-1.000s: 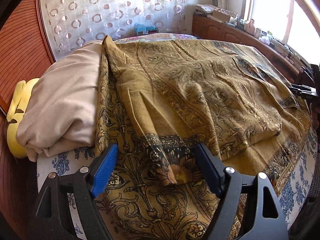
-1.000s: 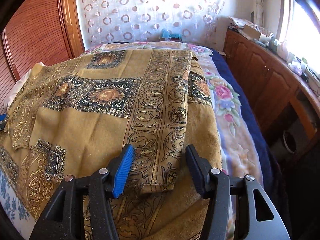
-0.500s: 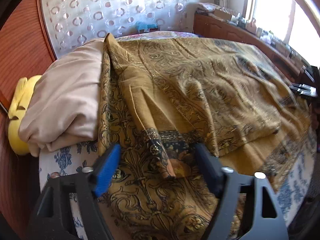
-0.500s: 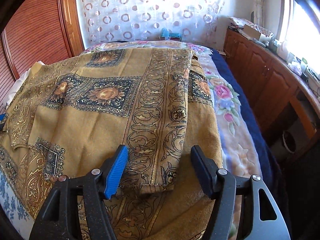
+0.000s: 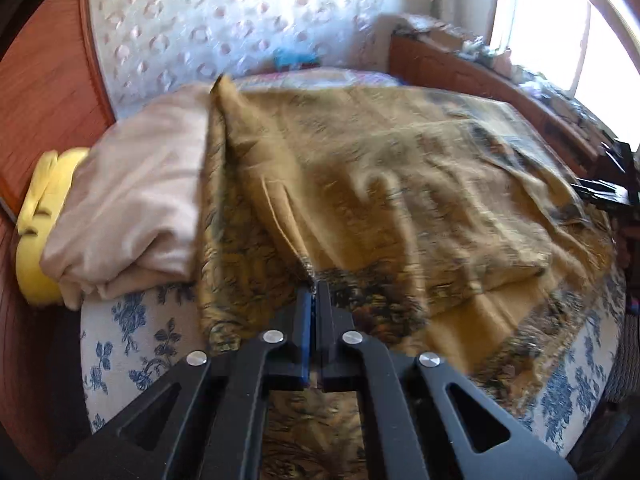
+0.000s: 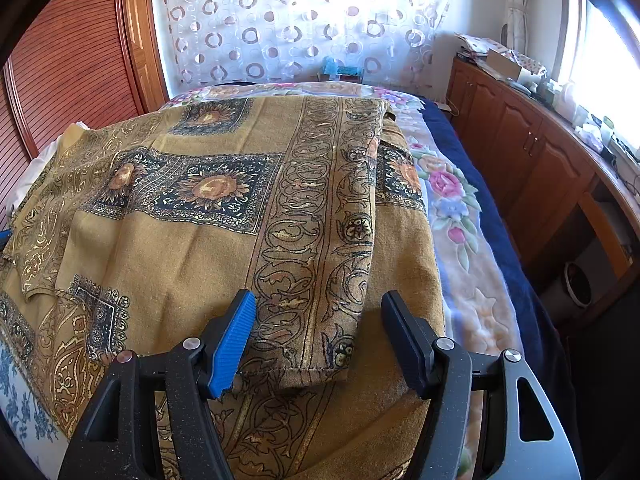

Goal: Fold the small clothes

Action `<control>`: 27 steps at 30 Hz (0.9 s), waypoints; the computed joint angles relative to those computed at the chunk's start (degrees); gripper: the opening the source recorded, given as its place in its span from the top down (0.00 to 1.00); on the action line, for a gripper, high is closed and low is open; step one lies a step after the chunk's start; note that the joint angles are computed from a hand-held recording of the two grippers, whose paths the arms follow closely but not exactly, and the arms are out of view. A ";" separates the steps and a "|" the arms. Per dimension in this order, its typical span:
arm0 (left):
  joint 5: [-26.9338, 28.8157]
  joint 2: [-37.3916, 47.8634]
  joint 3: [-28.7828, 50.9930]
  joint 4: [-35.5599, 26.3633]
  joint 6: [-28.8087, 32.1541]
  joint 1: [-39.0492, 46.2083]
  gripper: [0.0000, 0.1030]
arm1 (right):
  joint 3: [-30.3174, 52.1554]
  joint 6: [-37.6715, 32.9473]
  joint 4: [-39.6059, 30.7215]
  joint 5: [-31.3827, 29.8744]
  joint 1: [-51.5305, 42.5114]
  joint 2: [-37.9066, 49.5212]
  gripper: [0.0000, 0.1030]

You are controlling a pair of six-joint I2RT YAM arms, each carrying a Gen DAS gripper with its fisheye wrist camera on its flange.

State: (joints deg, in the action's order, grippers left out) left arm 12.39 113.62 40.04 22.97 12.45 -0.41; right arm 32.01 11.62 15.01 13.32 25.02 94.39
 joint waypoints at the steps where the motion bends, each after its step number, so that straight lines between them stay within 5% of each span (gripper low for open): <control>1: 0.10 -1.22 -1.18 0.80 -0.04 -0.20 0.98 | -0.04 0.02 0.03 0.06 0.04 -0.02 0.35; 11: 3.98 -10.21 -7.56 4.94 -3.77 1.10 0.98 | 0.04 0.11 -0.30 0.71 0.28 -0.20 0.35; 15: 3.52 -8.94 -8.80 7.44 -4.27 0.71 0.98 | -1.68 -0.12 -0.04 -3.64 -1.20 -2.39 0.35; 21: 4.60 -6.52 -8.10 8.82 -5.11 1.82 0.98 | -2.91 -1.90 -1.28 -7.11 -2.88 -4.69 0.63; 23: 5.40 -7.14 -8.46 9.00 -5.85 2.60 0.98 | -2.86 -2.93 -1.55 -8.34 -3.92 -5.03 0.82; 27: 6.35 -10.60 -10.68 9.43 -6.73 3.49 0.98 | -5.61 -3.04 0.44 -10.95 -5.31 -9.98 0.93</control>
State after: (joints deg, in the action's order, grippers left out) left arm 18.74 103.01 29.36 32.40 5.72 3.08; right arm 26.40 8.58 15.45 2.37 19.71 84.42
